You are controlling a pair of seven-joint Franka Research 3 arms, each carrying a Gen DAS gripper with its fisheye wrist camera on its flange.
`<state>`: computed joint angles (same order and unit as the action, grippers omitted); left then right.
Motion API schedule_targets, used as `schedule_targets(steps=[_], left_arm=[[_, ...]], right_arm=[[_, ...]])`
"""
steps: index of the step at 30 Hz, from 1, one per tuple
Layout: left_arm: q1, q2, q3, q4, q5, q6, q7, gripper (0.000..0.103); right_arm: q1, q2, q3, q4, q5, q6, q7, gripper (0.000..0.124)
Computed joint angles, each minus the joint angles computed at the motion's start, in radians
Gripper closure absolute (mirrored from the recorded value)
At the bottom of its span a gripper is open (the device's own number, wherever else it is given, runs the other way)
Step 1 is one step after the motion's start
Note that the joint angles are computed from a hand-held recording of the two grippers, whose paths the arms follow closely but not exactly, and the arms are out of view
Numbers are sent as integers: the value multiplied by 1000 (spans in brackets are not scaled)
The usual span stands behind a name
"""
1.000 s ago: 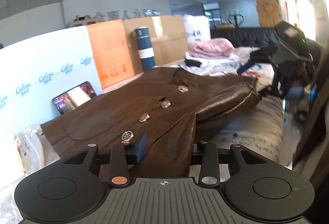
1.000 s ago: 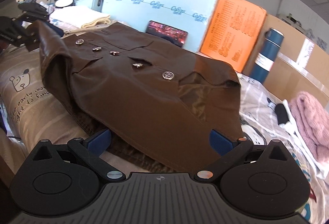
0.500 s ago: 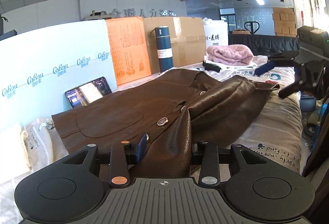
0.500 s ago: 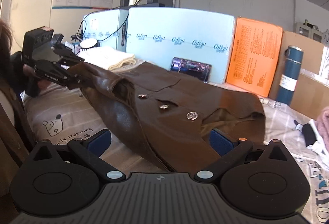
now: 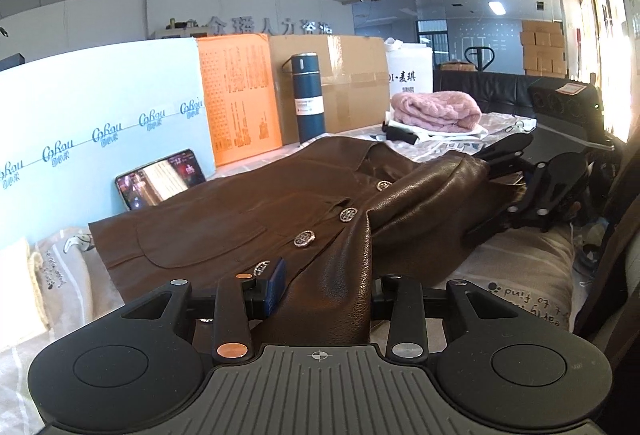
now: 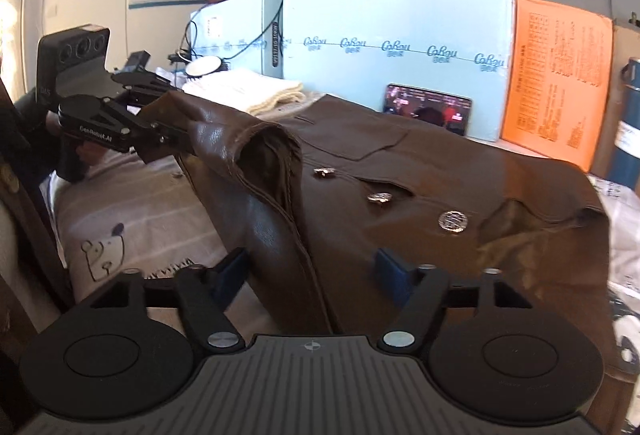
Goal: Fold clothes
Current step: 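Lift the jacket with both grippers, raising the sleeve toward the left gripper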
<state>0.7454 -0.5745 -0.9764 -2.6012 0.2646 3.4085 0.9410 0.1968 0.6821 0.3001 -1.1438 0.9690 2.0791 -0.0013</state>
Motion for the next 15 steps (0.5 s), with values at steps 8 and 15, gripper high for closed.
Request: schedule_targets(steps=[8, 15], left_arm=[[-224, 122, 185, -11, 29, 27, 71, 79], [-79, 35, 36, 2, -98, 74, 160, 80]], right_arm=[[-14, 58, -1, 118, -65, -204, 32, 120], [-34, -49, 18, -30, 54, -51, -155, 120]])
